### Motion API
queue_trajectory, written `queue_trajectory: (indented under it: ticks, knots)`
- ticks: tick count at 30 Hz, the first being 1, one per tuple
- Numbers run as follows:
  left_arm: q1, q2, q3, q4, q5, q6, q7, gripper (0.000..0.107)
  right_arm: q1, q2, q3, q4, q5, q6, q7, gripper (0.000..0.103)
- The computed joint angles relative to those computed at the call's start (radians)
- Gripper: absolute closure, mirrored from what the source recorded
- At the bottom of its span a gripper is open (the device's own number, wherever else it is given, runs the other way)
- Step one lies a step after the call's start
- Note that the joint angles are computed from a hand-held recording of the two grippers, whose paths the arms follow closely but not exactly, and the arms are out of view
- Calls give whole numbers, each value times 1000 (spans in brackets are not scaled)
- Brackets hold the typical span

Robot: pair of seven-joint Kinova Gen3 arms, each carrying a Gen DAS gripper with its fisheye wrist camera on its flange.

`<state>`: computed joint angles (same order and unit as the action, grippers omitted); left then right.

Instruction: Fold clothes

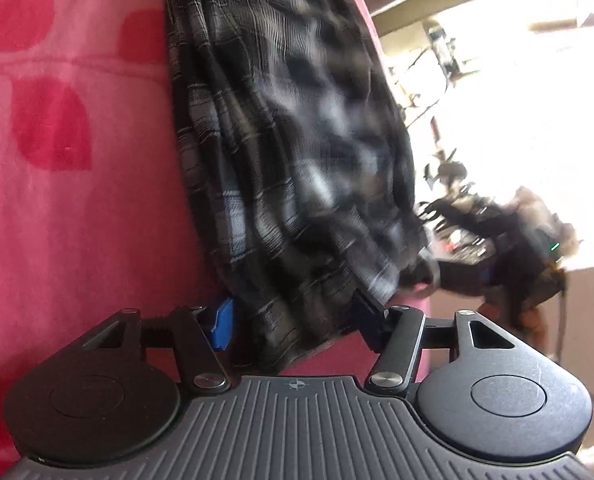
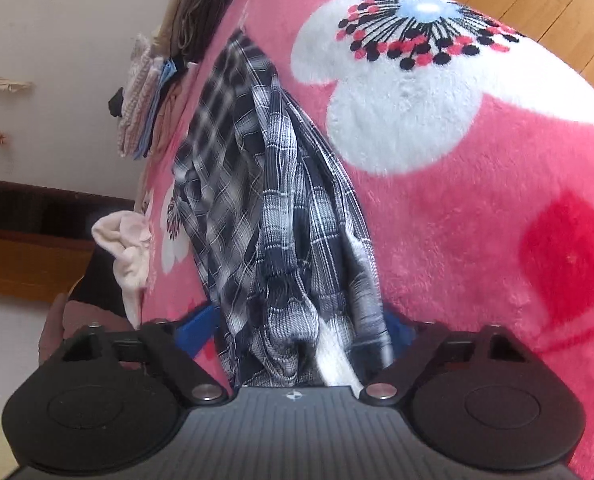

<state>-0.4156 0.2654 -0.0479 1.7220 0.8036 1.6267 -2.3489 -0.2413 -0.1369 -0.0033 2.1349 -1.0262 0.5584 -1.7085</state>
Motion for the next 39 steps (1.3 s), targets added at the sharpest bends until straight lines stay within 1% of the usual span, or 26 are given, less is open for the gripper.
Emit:
queue_trajectory:
  ticks: [1,3,5,8,10,13,16,17,18,19,20,23,26,28,34,39]
  knots:
    - [-2,11,-1,0,16,6,18,49,6,8,-1,-10,7,8,-11,28]
    - [4,19,-1,-3,14,3,59,50,-2,21,12,-15,-10,9,1,30]
    - [4,14,1,5,6,1,64,51,13,32,-5,-26,15,22,-27,35]
    - [11,-11,2,10,-22,-6,54,54,17,26,-14,-23,31,40,-49,38]
    - [26,-21,2,7,-27,-20,78,57,16,28,-15,-27,35,51,-47,38]
    - [41,-14,6,-6,-21,-27,122,62,23,58,-19,-69,76,81,-72,40]
    - [49,-22,5,2,-27,-41,150,65,26,74,-47,-113,180,97,-147,54]
    - [50,-33,5,12,-26,-51,143,69,31,75,-62,-120,209,98,-170,57]
    - [51,-45,5,22,-26,-61,135,73,22,67,-58,-116,222,91,-183,58]
    - [54,-58,4,29,-29,-72,123,77,19,60,-60,-110,225,84,-186,61]
    - [59,-70,5,36,-30,-83,111,82,15,55,-61,-105,227,76,-189,63]
    - [73,-96,5,39,-28,-95,72,92,5,46,-66,-107,261,64,-216,68]
    - [61,-88,-10,34,-4,-69,70,94,-5,35,-73,-123,311,64,-257,70]
    - [43,-81,-20,31,15,-47,77,95,-13,26,-65,-129,307,64,-258,71]
    - [4,-90,-35,31,86,-16,68,95,-28,8,-50,-157,295,55,-257,72]
    - [-14,-95,-43,8,159,-23,94,95,-42,16,-38,-188,258,21,-233,72]
